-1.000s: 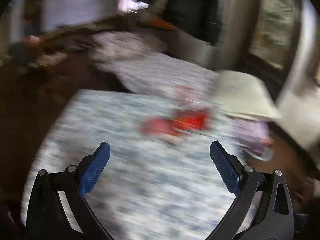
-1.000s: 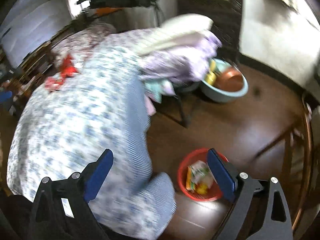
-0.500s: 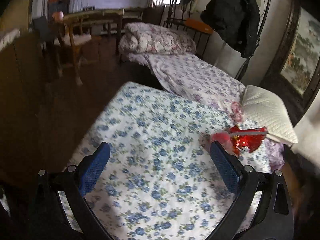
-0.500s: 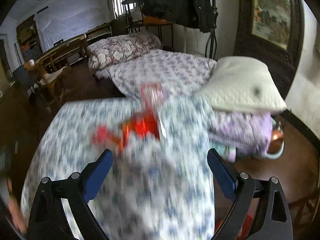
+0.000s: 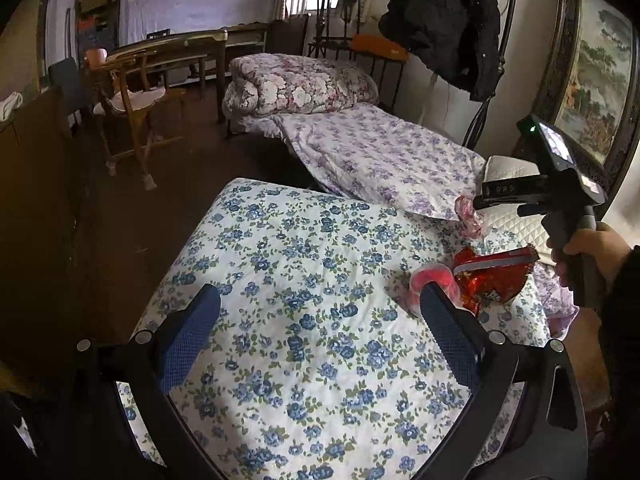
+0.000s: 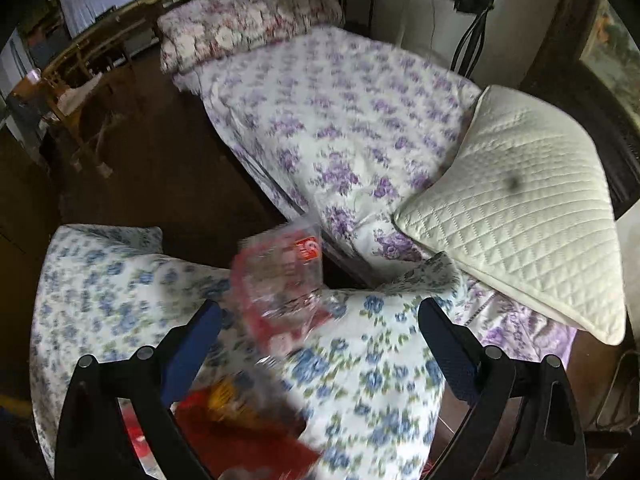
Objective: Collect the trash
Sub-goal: 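Grasp the clear plastic cup with the left tool while the right tool grasps the clear snack bag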
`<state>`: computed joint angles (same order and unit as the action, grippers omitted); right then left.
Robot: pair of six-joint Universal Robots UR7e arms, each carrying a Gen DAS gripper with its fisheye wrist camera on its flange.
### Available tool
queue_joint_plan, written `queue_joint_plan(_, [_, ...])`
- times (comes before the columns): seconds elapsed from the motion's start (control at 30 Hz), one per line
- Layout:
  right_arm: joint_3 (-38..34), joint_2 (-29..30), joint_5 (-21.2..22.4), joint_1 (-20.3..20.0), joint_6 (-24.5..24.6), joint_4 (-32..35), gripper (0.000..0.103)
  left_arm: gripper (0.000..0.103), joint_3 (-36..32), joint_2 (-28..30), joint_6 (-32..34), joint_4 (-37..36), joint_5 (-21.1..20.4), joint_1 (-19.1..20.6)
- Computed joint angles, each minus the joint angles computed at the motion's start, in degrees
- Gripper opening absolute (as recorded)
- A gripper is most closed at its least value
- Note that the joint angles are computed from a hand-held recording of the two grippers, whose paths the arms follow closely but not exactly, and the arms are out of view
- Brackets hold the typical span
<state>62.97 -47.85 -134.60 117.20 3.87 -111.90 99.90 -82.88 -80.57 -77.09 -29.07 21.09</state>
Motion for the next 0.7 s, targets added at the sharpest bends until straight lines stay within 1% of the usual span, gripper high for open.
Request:
queue_joint_plan(0.07, [0.0,0.4,1.2,-0.8,-0.3,-0.9,0.095,0.096,-0.2,0.5,0.4,-0.3,-0.3,0.5])
queue_joint_plan(0.13, [0.4,0.4,4.1,-1.7,-0.9,-2.1,0.082,0.096,-0.1,0.8,1.8,-1.8,-1.0,1.1])
queue_joint_plan(0.17, [0.2,0.3,6.1,-2.4,-0.3,-1.2,0.059,0.096,0.0,1.1,2.3,-2.6,-1.4,1.5])
queue_joint_plan(0.2, [-0.2,0.4,8.0,-3.2,0.9,0.6,0.024,0.096,0.0,1.3,2.9,-3.3,-1.8,1.7])
queue_joint_plan(0.23, [0.0,0.2,8.8,-3.5,1.0,0.7,0.021,0.096,0.1,1.4,3.2,-3.6,-2.0,1.9])
queue_joint_plan(0.27, [1.3,-0.4,8.8,-3.3,-0.3,-0.9,0.021,0.096,-0.1,1.8,3.3,-3.4,-2.2,2.0])
queue_joint_plan(0.33, [2.1,-1.0,9.6,-3.1,-0.8,-1.0,0.02,0.096,-0.1,2.1,3.5,-3.4,-2.2,2.0])
queue_joint_plan(0.4, [4.6,-2.8,10.5,-2.4,-0.9,-2.3,0.018,0.096,-0.1,2.4,3.9,-3.7,-2.2,2.0])
queue_joint_plan(0.47, [7.8,-4.9,10.0,-1.4,-1.6,-4.2,0.018,0.096,-0.1,3.0,4.6,-3.8,-2.0,2.2])
queue_joint_plan(0.53, [13.3,-8.3,9.8,-0.3,-0.1,-8.1,0.018,0.096,0.0,3.8,6.8,-5.6,-2.2,3.0])
queue_joint_plan(0.57, [15.2,-9.5,9.9,0.0,0.8,-9.6,0.019,0.096,0.1,4.3,8.4,-7.1,-2.3,3.5])
queue_joint_plan(0.6, [18.5,-11.3,9.3,0.6,1.9,-12.8,0.019,0.096,0.4,4.8,10.8,-9.8,-2.5,4.3])
queue_joint_plan(0.67, [25.0,-14.4,6.9,2.1,3.3,-20.4,0.019,0.096,1.5,5.3,16.6,-16.6,-3.9,5.5])
queue_joint_plan(0.7, [27.1,-15.6,6.9,2.2,4.5,-22.8,0.019,0.096,1.8,5.8,19.4,-19.5,-4.6,6.1])
